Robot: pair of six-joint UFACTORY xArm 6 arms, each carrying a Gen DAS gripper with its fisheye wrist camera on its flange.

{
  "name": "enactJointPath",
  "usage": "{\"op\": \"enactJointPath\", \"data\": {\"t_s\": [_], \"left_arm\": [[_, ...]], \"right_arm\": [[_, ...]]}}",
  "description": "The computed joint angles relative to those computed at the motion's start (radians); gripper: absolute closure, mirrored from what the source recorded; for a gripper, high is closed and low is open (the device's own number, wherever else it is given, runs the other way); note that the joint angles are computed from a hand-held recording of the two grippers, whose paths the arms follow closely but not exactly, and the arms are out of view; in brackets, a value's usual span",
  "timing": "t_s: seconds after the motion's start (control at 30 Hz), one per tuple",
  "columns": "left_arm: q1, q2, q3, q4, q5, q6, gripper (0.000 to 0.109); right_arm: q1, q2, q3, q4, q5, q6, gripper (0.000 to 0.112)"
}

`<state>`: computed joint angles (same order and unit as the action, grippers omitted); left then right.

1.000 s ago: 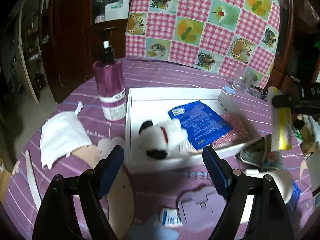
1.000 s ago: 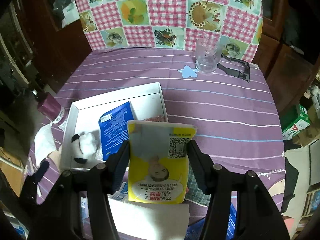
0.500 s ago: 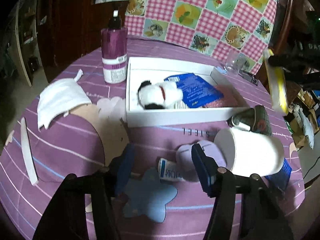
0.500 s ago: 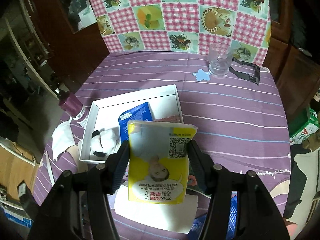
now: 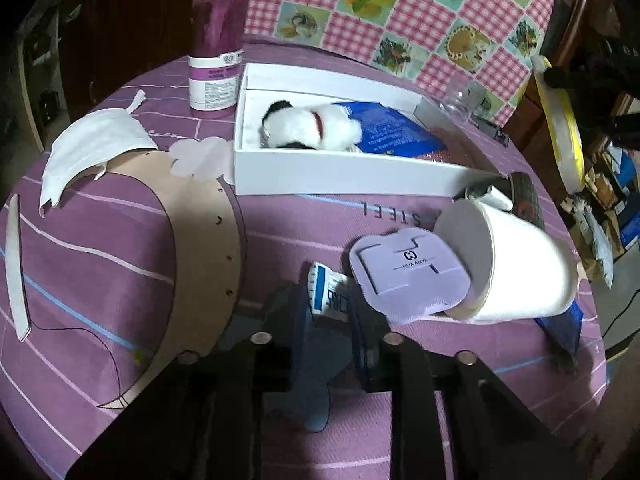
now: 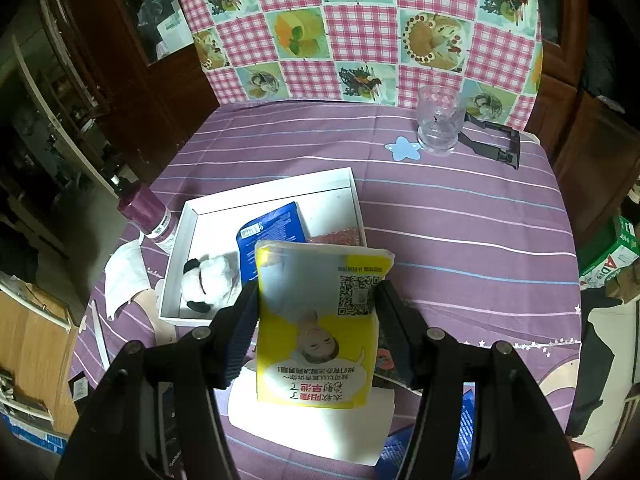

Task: Organize soft objects
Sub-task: 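Lower the left tool to grasp the small white tube while the right tool holds the yellow packet, then carry the white tube and yellow packet over the box and open both tools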

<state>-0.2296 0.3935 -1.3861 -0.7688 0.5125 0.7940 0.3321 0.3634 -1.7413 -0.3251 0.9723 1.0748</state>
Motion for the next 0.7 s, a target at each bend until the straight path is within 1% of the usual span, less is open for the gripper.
{"op": "enactJointPath", "data": {"t_s": [0.03, 0.13, 0.23, 0.3, 0.43, 0.47, 0.57, 0.6, 0.7], "left_arm": [[-0.003, 0.002, 0.0, 0.005, -0.003, -0.004, 0.1], [-0.013, 0.001, 0.009, 0.014, -0.034, -0.012, 0.106], [-0.017, -0.002, 0.019, 0.017, -0.058, -0.013, 0.107], [-0.022, -0.008, 0.031, 0.019, -0.095, -0.015, 0.107], [-0.031, -0.024, 0.061, -0.008, -0.196, -0.005, 0.107], [-0.029, -0.026, 0.059, -0.017, -0.199, 0.0, 0.107], [-0.023, -0.032, 0.048, -0.098, -0.183, 0.061, 0.107], [-0.025, -0.038, 0.051, -0.109, -0.191, 0.072, 0.107], [-0.033, -0.048, 0.061, -0.086, -0.221, 0.062, 0.107]], "right_arm": [[-0.001, 0.004, -0.004, 0.003, 0.003, -0.002, 0.052], [-0.003, 0.016, -0.017, 0.011, 0.011, -0.01, 0.052], [-0.002, 0.022, -0.024, 0.017, 0.009, -0.022, 0.052], [0.001, 0.028, -0.032, 0.017, 0.01, -0.028, 0.052], [0.003, 0.037, -0.041, 0.022, 0.005, -0.042, 0.052], [0.003, 0.038, -0.042, 0.025, 0.002, -0.047, 0.052], [0.001, 0.041, -0.041, 0.038, -0.009, -0.057, 0.052], [0.001, 0.044, -0.042, 0.042, -0.01, -0.059, 0.052], [-0.002, 0.058, -0.053, 0.052, -0.005, -0.064, 0.052]]}}
